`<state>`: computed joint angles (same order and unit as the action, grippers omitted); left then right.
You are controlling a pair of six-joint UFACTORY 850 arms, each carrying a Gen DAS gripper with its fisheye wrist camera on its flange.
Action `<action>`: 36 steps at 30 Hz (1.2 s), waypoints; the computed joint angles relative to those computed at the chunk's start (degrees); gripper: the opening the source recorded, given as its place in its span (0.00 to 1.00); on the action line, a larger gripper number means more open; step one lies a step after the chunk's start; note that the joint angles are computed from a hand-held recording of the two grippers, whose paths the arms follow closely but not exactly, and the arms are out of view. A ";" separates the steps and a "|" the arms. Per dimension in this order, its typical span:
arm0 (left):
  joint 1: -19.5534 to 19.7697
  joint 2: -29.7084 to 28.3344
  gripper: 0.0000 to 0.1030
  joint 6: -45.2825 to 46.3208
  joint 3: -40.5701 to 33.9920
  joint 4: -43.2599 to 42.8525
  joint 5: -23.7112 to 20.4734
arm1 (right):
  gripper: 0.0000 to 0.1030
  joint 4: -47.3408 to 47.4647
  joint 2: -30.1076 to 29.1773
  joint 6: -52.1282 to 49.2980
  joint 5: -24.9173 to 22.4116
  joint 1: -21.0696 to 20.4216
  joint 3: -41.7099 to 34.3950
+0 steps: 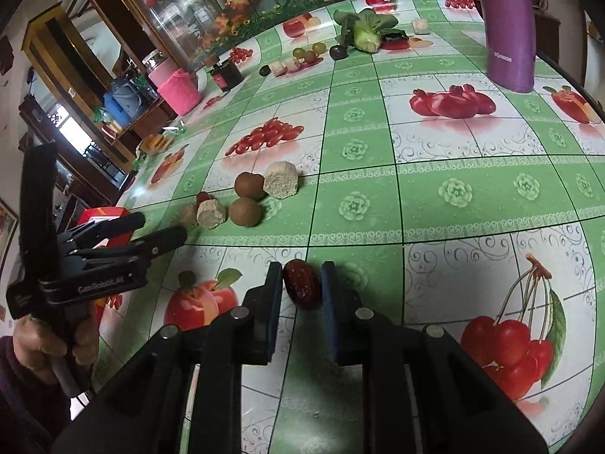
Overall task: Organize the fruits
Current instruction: 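Grasp a beige cake cube with the left tool while the right tool holds the date, then carry cake cube and date into the red-rimmed tray and open both tools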
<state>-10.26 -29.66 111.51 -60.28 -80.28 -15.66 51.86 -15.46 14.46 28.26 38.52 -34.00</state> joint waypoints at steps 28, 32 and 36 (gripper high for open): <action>5.87 11.44 0.18 19.53 13.91 -13.64 -10.83 | 0.22 15.21 -0.68 -13.15 -2.91 4.93 -5.11; 12.34 13.34 0.18 18.12 14.07 -12.28 -15.00 | 0.22 12.83 -2.01 -12.48 -2.85 6.56 -8.64; 20.11 13.41 0.18 16.98 12.30 -12.59 -17.25 | 0.22 9.89 -5.66 -12.91 -3.10 8.16 -14.91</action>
